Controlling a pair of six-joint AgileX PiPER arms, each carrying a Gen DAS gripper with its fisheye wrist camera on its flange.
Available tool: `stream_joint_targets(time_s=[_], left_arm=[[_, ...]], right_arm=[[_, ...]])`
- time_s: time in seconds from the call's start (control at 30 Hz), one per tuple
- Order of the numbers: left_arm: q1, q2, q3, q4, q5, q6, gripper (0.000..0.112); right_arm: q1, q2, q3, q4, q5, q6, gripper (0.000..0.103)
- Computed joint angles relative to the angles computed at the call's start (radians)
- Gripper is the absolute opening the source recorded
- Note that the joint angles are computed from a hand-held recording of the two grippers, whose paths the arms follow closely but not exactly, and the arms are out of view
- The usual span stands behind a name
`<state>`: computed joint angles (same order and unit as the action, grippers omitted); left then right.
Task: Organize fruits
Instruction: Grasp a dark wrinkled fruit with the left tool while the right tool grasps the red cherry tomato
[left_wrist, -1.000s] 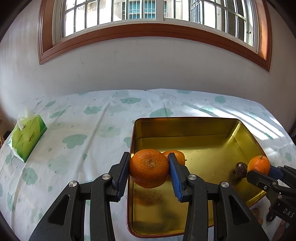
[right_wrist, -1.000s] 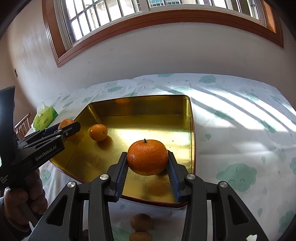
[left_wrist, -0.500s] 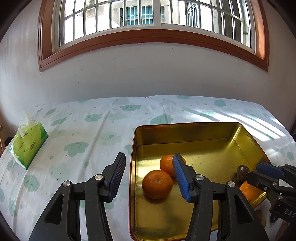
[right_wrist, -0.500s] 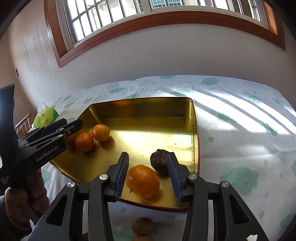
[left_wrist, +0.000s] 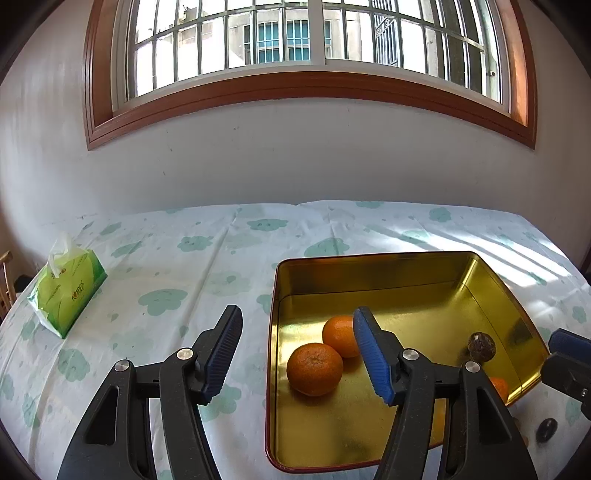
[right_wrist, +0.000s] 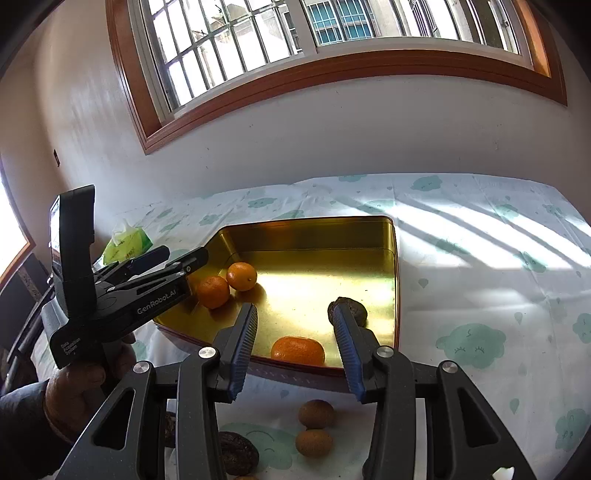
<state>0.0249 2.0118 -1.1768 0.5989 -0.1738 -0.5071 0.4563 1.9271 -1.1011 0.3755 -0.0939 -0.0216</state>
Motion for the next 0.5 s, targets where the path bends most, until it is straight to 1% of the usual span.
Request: stream_joint_targets(time_s=[0.03,0.07,0.13,0.2,0.27,0.33,0.37,0.4,0.47,0.5], left_arm=[[0.002,-0.011,0.012,-0.001,-0.004,0.002,0.063],[0.005,-0.022,0.025,0.009,-0.008,-0.006,0.063],[0.014,-0.053,0.064,0.011,-0.025,0.001,0.063],[0.029,-0.092,0.121,-0.003,-0.054,0.026,0.064],[0.053,-0.129,0.174,0.087,-0.076,-0.058,0.066],[0.089,-0.162,0.225,0.251,-0.109,-0.216,0.066],[0.108,-0.175,0.249,0.343,-0.126,-0.303,0.066],[0.125,-0.185,0.272,0.412,-0.142,-0.367,0.066],[0.158,-0.204,0.325,0.478,-0.179,-0.415,0.066],[0.174,-0.214,0.356,0.479,-0.198,-0.405,0.066]], right_arm=[[0.005,-0.022,0.029,-0.073,-0.011,0.074,0.041],[0.011,-0.044,0.058,-0.107,-0.021,0.108,0.041],[0.029,-0.091,0.125,-0.101,-0.042,0.103,0.041],[0.048,-0.138,0.203,-0.15,-0.064,0.155,0.041],[0.073,-0.173,0.271,-0.108,-0.078,0.118,0.041],[0.095,-0.196,0.331,-0.179,-0.083,0.203,0.041],[0.108,-0.2,0.355,-0.186,-0.086,0.215,0.041],[0.126,-0.199,0.374,-0.154,-0.09,0.187,0.041],[0.145,-0.192,0.398,-0.179,-0.087,0.213,0.041],[0.157,-0.187,0.405,-0.163,-0.09,0.199,0.041]])
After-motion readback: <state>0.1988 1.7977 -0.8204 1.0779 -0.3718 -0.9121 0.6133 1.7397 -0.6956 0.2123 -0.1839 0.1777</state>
